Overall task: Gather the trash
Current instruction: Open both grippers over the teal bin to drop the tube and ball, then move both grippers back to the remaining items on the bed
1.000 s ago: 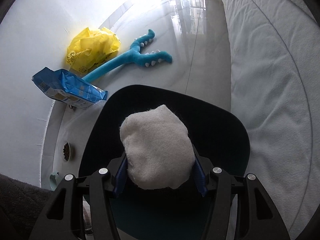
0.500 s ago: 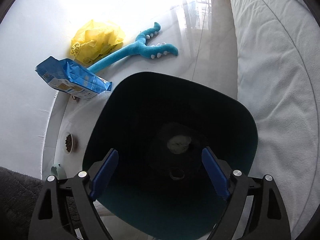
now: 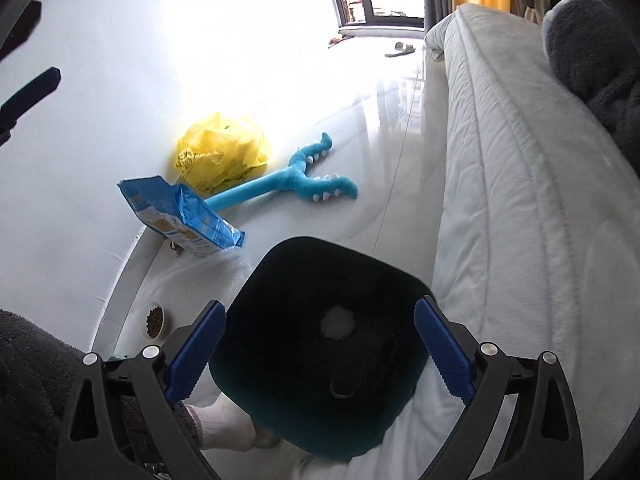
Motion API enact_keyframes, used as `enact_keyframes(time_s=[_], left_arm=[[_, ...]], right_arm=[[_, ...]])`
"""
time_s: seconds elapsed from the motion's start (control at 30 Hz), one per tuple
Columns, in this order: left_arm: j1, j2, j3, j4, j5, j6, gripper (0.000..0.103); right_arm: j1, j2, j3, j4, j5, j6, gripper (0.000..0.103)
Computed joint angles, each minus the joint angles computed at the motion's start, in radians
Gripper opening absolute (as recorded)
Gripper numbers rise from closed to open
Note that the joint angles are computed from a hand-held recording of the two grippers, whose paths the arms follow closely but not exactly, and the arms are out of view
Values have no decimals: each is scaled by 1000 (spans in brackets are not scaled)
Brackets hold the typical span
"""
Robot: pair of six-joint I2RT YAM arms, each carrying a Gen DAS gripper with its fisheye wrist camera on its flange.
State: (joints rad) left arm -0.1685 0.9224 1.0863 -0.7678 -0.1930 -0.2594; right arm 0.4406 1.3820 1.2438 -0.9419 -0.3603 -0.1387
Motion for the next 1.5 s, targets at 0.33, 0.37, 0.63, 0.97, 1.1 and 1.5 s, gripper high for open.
enact_keyframes(time_s=[0.33, 0.37, 0.63, 0.97, 1.1, 1.5], left_arm=[[-178, 120, 52, 58, -80, -98, 97], [-191, 136, 57, 65, -89, -100, 97], [-308, 256, 92, 135, -123, -140, 97], [-425, 416, 155, 207, -119, -118, 97], [-445, 491, 191, 235, -104, -101, 97], [-479, 678, 303, 237, 0, -80, 97]], right_arm=[[-317, -78, 93, -49, -120, -145, 100], [-354, -80, 102, -53, -135, -159, 100], [-640, -68, 166, -40, -222, -225, 100], [-877, -18, 190, 69, -290, -184, 100], [-922, -1, 175, 96, -267, -179, 100], [-959, 64, 173, 43, -223, -204, 100]])
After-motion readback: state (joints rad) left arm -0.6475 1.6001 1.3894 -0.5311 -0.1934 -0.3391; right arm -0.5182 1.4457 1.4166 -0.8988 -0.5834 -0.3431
